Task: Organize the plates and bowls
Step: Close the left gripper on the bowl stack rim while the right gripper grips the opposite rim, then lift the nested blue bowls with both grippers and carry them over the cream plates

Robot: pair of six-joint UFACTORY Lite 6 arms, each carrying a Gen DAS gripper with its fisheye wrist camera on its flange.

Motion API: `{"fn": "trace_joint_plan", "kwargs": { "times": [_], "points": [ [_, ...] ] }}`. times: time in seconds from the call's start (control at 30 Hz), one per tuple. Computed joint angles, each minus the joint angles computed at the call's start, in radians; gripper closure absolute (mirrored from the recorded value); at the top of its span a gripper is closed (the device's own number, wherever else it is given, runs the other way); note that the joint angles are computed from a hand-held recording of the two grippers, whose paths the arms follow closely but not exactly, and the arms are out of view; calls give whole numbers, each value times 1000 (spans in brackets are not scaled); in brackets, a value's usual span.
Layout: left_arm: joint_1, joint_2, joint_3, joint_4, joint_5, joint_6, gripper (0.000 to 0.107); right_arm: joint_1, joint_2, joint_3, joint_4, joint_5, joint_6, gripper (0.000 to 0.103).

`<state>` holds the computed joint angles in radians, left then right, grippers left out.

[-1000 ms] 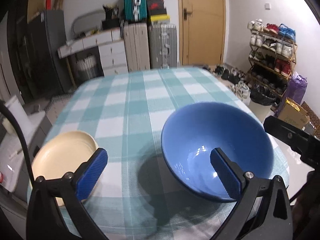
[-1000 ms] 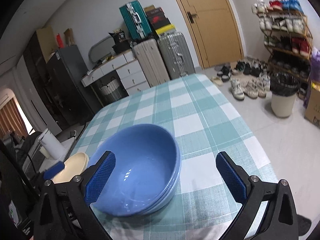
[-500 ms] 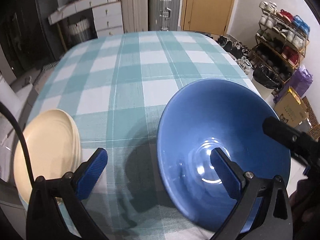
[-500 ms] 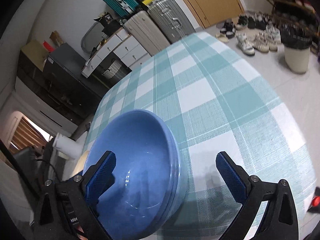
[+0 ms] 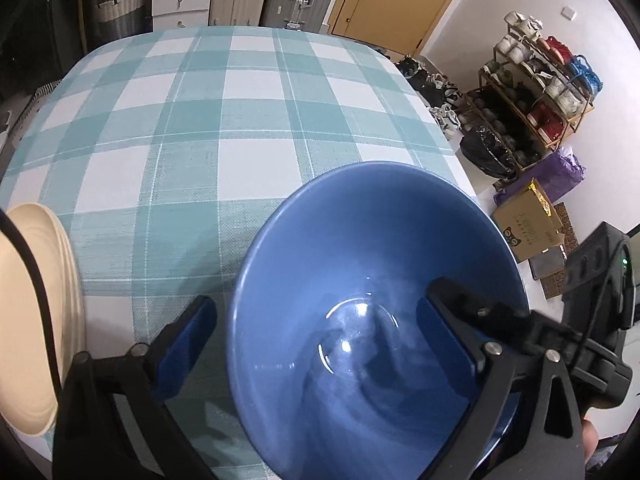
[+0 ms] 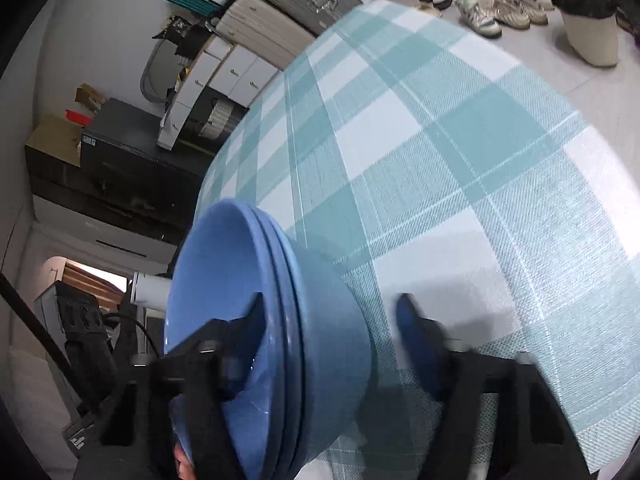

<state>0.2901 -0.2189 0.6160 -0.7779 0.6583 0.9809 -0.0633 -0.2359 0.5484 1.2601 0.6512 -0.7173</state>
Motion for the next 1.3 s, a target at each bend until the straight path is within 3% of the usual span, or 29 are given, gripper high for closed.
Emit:
{"fn": "trace_joint_plan", "kwargs": {
  "times": [0.17,0.47,0.57,0.7,1.03,1.3],
  "points": [
    [-16,80,30,44,15,-20,54,30,76,35,18,9,-15,55],
    [57,105,36,2,63,43,75,77,117,63,-15,-34,6,61],
    [73,83,30,-8,82,72,76,75,128,57,-21,-41,18,70],
    [78,80,27,-14,82,81,76,81,122,52,-29,-59,21,74],
    [118,82,36,0,104,84,76,138,130,72,-23,-109,27,78],
    [195,65,61,39,127,86,76,238,178,179,-147,-130,188,78]
  ]
}}
